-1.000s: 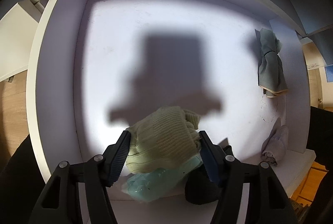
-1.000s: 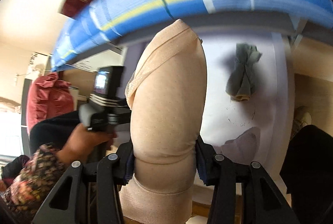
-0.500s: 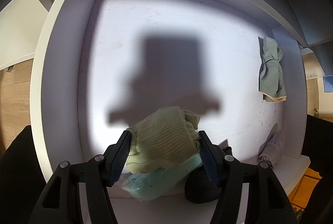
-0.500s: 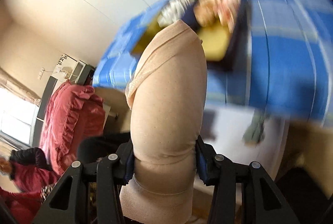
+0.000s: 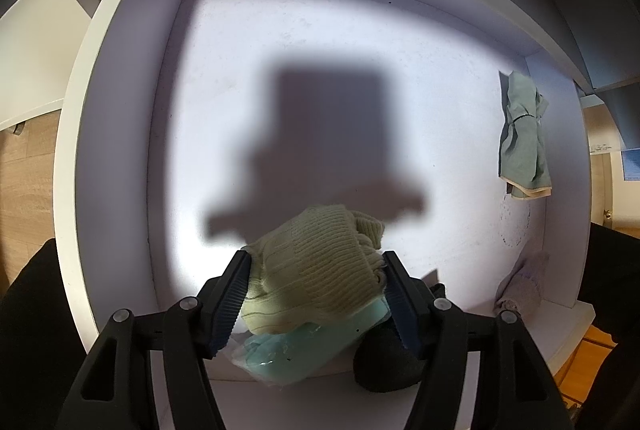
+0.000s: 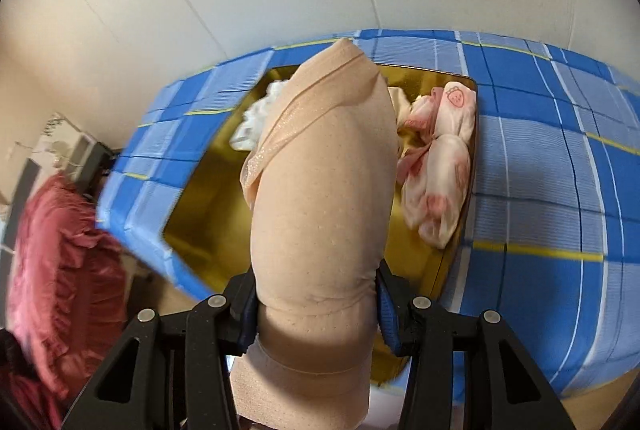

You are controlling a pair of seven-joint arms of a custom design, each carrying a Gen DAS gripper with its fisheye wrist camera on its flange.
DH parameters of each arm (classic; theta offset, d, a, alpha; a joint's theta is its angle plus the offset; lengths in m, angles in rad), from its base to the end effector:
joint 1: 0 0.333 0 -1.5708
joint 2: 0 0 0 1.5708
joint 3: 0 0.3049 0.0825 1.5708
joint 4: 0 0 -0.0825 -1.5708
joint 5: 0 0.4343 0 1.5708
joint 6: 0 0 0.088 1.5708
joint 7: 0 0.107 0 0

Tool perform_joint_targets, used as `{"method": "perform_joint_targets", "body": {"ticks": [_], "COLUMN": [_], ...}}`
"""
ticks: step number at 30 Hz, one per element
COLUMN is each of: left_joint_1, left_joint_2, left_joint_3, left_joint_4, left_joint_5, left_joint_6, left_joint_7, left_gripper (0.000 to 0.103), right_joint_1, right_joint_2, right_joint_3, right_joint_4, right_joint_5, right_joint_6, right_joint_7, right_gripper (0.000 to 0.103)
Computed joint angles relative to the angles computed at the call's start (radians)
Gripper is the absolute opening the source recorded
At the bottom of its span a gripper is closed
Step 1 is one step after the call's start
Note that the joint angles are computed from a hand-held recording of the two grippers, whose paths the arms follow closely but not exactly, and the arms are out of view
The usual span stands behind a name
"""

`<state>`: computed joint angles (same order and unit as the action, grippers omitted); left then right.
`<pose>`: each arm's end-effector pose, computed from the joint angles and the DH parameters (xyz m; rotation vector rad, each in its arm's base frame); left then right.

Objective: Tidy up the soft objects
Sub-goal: 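Carry the beige stocking roll into the red box and open the right gripper, then carry the cream knit bundle into the red box with the left gripper while the right returns to the drawer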

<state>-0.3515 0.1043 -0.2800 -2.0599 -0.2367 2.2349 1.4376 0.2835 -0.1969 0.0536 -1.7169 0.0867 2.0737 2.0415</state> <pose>0.4937 -0.3679 0.3561 1.6884 -2.4299 0.2275 0.5467 0.1998 0.7078 -1.6900 1.9684 -0.1815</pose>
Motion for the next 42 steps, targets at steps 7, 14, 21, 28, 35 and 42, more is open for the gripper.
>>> {"method": "perform_joint_targets", "body": {"ticks": [7,14,21,28,35,42], "left_joint_1": [-0.004,0.000,0.003,0.015,0.023,0.026], "left_joint_2": [0.006,0.009,-0.001,-0.012,-0.022,-0.026], "left_joint_3": [-0.002,0.000,0.000,0.005,0.006,0.008], "left_joint_4": [-0.001,-0.008,-0.021,-0.035,-0.060,-0.048], "left_joint_5": [0.001,-0.012,-0.022,-0.061,-0.101,-0.104], "left_joint_6": [0.003,0.017,0.021,0.027,0.051,0.036], "left_joint_7": [-0.005,-0.008,0.006,0.030,0.039,0.031], "left_gripper": [0.068,0.068,0.066,0.062,0.061,0.061], "right_joint_1": [-0.005,-0.004,0.040,0.026,0.022,0.061], "right_joint_2": [0.046,-0.082,-0.021,0.017,-0.110,-0.356], "right_joint_3": [0.008,0.020,0.021,0.041,0.025,-0.006], "right_joint_4": [0.007,-0.110,-0.044,-0.011,-0.141,-0.431], "right_joint_5": [-0.045,-0.131,-0.088,-0.146,-0.178,-0.053], "right_joint_6": [-0.059,0.057,0.056,0.011,0.059,0.248], "right_joint_7": [0.002,0.020,-0.141,-0.054,-0.001,-0.020], "right_gripper": [0.054,0.066,0.042,0.037,0.040,0.048]}}
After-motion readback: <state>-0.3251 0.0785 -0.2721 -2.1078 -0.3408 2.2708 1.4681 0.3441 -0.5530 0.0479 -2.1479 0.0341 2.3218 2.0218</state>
